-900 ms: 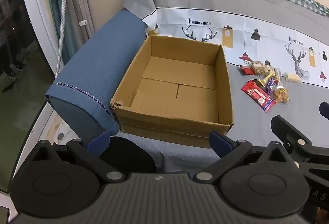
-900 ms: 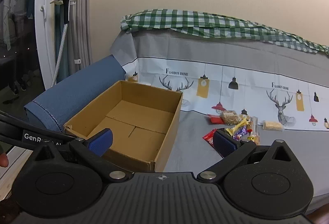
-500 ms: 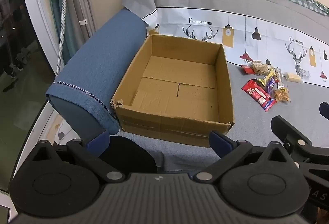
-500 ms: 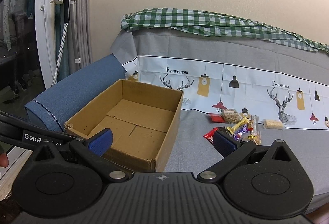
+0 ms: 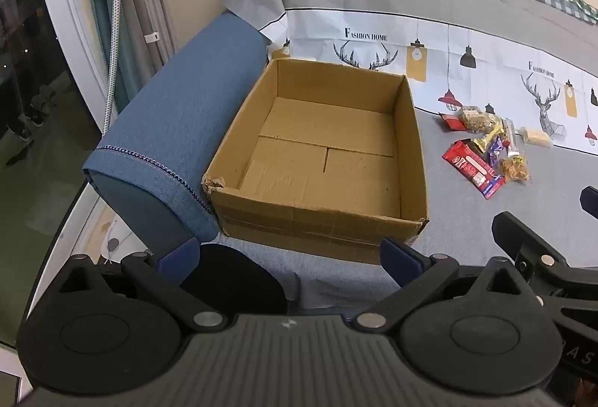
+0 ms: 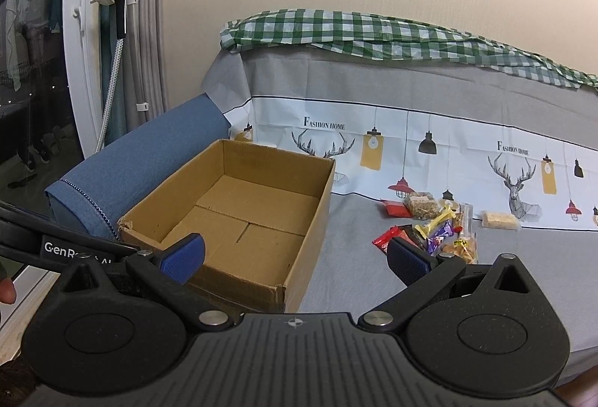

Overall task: Organize snacks
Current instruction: 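Move both tools from the box toward the snack pile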

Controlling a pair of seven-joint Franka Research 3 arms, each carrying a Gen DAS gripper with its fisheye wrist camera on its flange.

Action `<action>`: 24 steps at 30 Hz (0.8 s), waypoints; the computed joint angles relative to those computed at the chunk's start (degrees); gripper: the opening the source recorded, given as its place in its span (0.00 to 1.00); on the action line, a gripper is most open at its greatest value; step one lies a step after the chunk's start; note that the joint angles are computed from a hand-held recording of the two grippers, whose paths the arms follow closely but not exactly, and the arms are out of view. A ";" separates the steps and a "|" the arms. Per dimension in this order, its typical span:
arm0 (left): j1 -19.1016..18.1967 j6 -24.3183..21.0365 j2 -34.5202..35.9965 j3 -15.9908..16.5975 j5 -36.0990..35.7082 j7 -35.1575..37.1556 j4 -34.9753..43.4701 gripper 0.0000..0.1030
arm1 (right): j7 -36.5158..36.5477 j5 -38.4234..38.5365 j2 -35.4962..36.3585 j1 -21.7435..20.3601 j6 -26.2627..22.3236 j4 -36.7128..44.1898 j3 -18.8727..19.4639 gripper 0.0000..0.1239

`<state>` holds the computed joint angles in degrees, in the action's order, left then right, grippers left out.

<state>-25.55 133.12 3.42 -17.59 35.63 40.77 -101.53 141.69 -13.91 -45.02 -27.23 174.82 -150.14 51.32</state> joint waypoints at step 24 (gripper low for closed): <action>-3.76 -9.69 11.42 0.74 -4.00 7.12 14.13 1.00 | 3.79 1.41 2.39 -7.48 4.23 -2.51 2.37 0.83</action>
<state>-29.30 123.44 14.84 -16.85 31.62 47.89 -87.41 145.48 -12.50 -42.63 -34.71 179.06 -152.65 53.69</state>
